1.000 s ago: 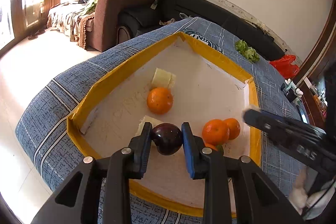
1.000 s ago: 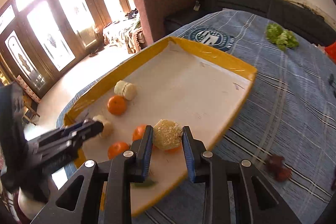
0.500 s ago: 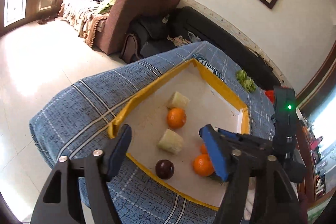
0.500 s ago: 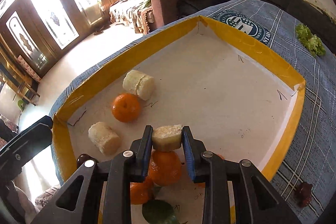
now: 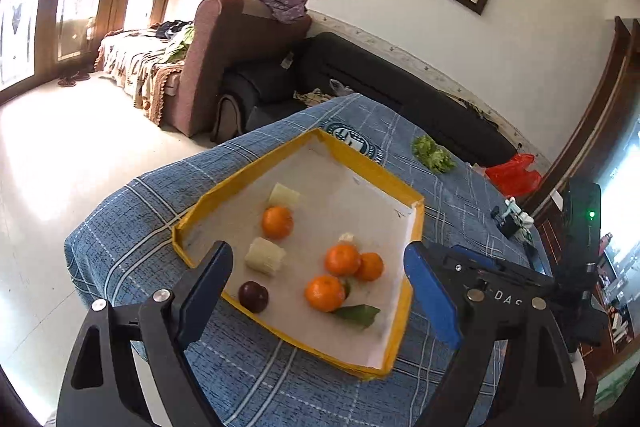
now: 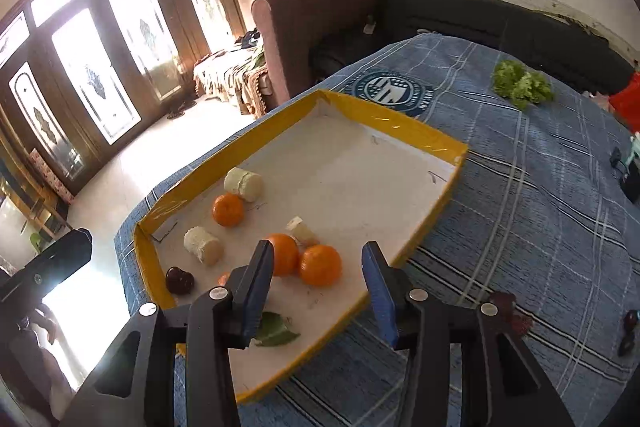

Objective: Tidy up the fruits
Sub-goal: 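Withdraw both tools from the tray toward the plums and dates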

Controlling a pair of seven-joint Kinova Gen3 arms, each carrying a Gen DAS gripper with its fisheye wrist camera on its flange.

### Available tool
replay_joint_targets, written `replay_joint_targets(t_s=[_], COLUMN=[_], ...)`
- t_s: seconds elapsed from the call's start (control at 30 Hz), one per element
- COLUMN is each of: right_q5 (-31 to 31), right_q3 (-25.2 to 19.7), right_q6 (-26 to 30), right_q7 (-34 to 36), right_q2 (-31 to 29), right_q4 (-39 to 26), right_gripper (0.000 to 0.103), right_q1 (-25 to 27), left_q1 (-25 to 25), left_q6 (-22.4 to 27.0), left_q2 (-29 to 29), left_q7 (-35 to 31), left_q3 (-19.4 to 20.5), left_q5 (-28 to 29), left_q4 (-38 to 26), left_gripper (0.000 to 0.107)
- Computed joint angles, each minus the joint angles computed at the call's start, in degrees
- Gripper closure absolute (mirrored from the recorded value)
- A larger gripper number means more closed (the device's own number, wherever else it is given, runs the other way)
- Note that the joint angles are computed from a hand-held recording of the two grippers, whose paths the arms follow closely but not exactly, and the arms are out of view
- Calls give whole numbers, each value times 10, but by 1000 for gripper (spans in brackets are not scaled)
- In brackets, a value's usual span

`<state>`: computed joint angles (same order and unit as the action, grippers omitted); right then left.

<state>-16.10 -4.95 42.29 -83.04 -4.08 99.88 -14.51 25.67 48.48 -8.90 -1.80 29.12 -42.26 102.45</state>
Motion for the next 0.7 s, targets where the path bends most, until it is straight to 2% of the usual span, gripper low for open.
replay_joint_targets(t_s=[0.13, 0.23, 0.33, 0.4, 0.53, 0.57, 0.63, 0.67, 0.7], right_q5=[-4, 25, 73, 99, 107, 104, 102, 102, 103], right_q3=[30, 46, 58, 67, 115, 128, 141, 147, 149], right_q6=[7, 29, 63, 81, 108, 106, 94, 86, 81], right_q7=[-6, -30, -47, -54, -50, -48, -48, -46, -43], right_q2=[-78, -140, -186, -203, -217, -220, -227, -231, -236], right_q4=[41, 48, 22, -7, -87, -105, -118, -118, -113], right_gripper=[53, 53, 53, 53, 52, 51, 33, 25, 24], right_q1=[28, 58, 92, 111, 121, 122, 125, 125, 125], left_q1=[18, 33, 42, 52, 87, 98, 116, 124, 127], left_q6=[13, 6, 18, 37, 85, 94, 99, 94, 83], left_q2=[12, 9, 14, 23, 49, 55, 65, 72, 77], left_q7=[-9, -19, -47, -55, -77, -77, -75, -67, -60], left_q3=[11, 10, 22, 37, 50, 53, 51, 49, 47], left_q5=[-10, -11, -21, -47, -106, -127, -157, -176, -185], left_q4=[-31, -48, -81, -109, -176, -190, -203, -202, -197], left_gripper=[21, 21, 21, 21, 21, 21, 17, 10, 5])
